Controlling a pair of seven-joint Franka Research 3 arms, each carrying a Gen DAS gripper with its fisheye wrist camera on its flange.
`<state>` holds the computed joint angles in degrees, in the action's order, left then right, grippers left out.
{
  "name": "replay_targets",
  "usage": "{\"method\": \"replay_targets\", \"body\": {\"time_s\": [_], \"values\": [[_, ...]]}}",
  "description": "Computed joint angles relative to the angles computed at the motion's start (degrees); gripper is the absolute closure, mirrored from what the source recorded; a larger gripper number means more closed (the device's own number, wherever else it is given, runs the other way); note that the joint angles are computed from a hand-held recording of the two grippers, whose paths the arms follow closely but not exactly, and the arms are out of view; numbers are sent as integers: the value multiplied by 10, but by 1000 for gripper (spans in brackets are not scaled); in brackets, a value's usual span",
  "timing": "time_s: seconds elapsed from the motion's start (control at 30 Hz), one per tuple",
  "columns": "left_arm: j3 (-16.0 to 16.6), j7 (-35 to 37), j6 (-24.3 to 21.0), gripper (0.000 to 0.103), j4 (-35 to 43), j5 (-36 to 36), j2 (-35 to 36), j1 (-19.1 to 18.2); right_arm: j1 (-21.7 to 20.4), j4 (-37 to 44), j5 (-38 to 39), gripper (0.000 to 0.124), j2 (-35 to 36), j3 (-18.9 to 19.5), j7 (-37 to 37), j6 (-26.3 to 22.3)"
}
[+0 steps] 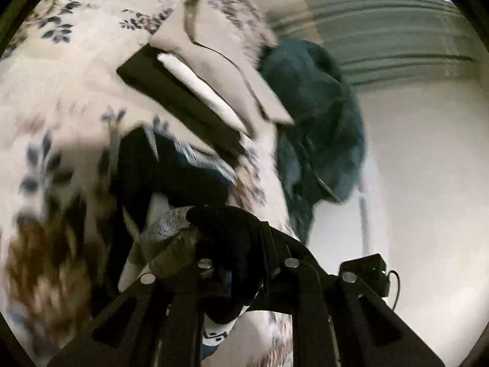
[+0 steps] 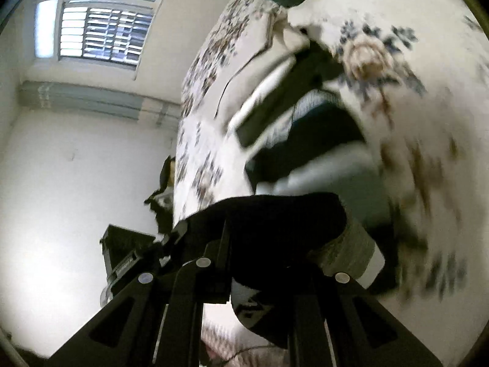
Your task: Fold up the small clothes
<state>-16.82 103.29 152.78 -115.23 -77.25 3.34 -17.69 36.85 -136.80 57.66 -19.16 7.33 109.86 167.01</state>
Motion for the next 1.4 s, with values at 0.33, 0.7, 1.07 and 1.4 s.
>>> {"method": "replay_targets", "body": {"time_s": [0.33, 0.7, 1.07, 1.4], "values": [[-21, 69, 74, 35, 114, -142, 130, 56, -84, 219, 267, 51, 253, -59, -268, -131], [-25, -171, 12, 35, 103, 247, 131, 45, -162, 202, 305, 44, 237, -14, -320, -172], [-5, -418, -80, 35, 6, 596, 27, -11, -141, 156, -164, 44, 171, 11, -114, -216], [-11, -421, -140, 35, 302, 685, 265, 28, -126, 284, -404, 44, 302, -12, 103, -227]]}}
